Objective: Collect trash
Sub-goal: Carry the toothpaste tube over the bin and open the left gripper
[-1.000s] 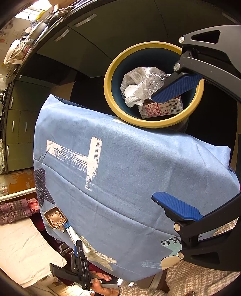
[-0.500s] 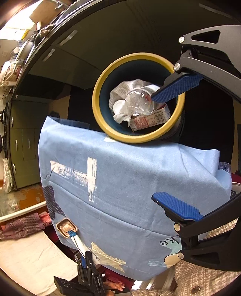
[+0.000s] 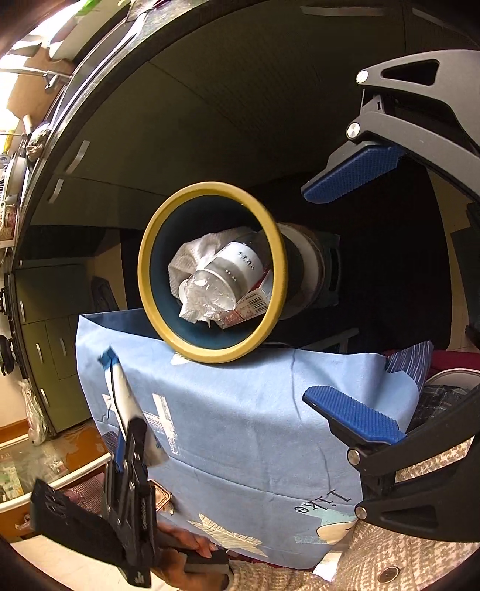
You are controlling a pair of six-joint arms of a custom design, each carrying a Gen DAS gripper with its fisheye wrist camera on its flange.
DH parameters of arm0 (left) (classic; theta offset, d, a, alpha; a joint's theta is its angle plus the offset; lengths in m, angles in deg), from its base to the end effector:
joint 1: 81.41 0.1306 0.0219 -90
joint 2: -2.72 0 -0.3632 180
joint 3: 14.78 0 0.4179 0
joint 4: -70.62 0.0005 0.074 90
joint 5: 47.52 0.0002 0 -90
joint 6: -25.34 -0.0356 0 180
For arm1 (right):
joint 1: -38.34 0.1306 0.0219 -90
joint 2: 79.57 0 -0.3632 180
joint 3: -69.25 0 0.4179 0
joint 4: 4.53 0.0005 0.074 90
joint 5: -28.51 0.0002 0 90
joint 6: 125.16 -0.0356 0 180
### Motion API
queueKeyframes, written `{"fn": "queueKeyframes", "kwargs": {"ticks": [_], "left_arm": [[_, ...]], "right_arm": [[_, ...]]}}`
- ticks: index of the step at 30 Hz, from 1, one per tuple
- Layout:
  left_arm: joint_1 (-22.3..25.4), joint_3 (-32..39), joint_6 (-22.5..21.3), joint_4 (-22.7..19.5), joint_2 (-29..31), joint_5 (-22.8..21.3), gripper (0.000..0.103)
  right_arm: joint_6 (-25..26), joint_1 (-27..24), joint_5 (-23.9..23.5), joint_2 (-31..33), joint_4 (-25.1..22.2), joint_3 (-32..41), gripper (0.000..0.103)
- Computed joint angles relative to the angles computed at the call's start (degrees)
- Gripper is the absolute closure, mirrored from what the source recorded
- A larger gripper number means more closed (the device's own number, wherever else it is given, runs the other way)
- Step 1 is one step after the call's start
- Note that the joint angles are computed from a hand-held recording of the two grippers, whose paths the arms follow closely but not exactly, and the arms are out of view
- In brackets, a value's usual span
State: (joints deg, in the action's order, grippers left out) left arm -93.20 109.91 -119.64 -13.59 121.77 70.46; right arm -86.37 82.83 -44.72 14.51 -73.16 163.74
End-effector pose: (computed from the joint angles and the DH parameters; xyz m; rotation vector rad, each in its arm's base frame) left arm 0.6179 -0.1466 0.3858 1.5595 2.2427 -0.5320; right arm 0.3682 0.3466 0.3954 0.2321 2.6615 0.1168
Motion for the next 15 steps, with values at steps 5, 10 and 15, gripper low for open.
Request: {"fn": "queueKeyframes", "kwargs": {"ticks": [5, 10, 15], "left_arm": [[-6.4, -0.3, 3.2, 5.8, 2.8, -5.9, 0.079], [-9.4, 0.7, 5.1, 8.6, 5.1, -9.2, 0.063], [-7.6, -1.0, 4.5, 8.1, 2.6, -6.2, 0.063]], "right_arm": [[-3.4, 0.8, -0.4, -3.2, 2.2, -4.7, 0.005], [-6.2, 2.0, -0.9, -4.9, 3.6, -7.3, 0.005], [-6.3, 2.6, -1.3, -4.3, 4.2, -6.9, 0.005]]}}
